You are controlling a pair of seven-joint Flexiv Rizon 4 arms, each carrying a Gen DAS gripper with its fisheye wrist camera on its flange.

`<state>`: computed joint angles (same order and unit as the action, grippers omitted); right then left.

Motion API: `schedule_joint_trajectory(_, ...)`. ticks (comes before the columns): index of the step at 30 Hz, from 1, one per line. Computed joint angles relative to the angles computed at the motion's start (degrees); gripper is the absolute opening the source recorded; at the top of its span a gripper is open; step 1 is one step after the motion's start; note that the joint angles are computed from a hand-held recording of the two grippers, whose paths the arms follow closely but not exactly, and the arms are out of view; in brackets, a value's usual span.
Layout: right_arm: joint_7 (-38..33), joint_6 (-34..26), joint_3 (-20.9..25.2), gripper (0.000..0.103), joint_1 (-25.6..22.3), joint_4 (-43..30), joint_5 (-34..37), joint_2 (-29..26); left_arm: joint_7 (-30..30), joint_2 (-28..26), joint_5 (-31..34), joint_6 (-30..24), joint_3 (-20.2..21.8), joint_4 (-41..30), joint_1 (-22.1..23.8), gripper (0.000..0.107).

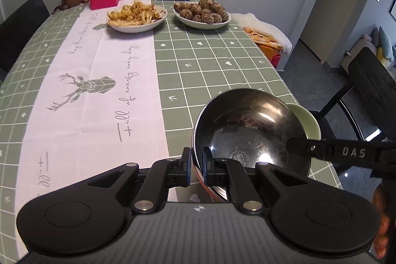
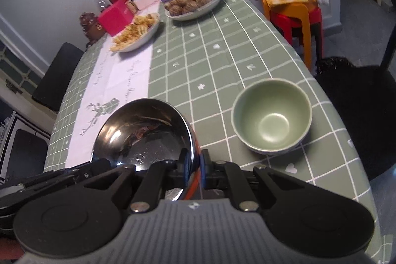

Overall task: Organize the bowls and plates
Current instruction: 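Lift the orange bowl with both tools and carry it toward the blue bowl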

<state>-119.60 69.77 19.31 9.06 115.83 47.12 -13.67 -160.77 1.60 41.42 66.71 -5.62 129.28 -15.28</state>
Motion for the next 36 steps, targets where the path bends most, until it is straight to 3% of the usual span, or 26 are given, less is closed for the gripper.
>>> schedule_joint_trajectory(4,-4.46,-2.76,0.10,0.009,-1.34,1.62,3.61,5.69,3.18,4.82,-4.68,-1.43,-0.58,2.48,-0.69,0.010)
schedule_joint_trajectory(9,-8.01,-9.04,-3.43,0.009,-0.90,3.35,8.17,11.52,6.47,10.68,-11.75,-2.33,-2.43,6.48,-0.44,0.012)
schedule_joint_trajectory(14,-10.35,-11.43,-6.79,0.009,1.32,6.83,9.78,15.34,9.48,14.07,-17.85,-3.38,-4.40,9.56,-0.30,0.013)
schedule_joint_trajectory(22,-13.14,-14.60,-10.10,0.009,3.08,11.39,9.12,17.46,15.01,14.44,-29.12,-3.08,-4.36,14.26,-2.87,0.013)
schedule_joint_trajectory(29,-15.52,-10.43,-9.45,0.009,5.22,14.18,6.70,18.43,16.97,13.06,-34.68,-2.76,-4.59,15.97,-5.12,0.016)
schedule_joint_trajectory(36,-13.88,-9.07,-8.92,0.008,6.48,15.02,2.78,16.23,16.27,12.57,-34.60,-2.78,-4.73,16.25,-4.59,0.016)
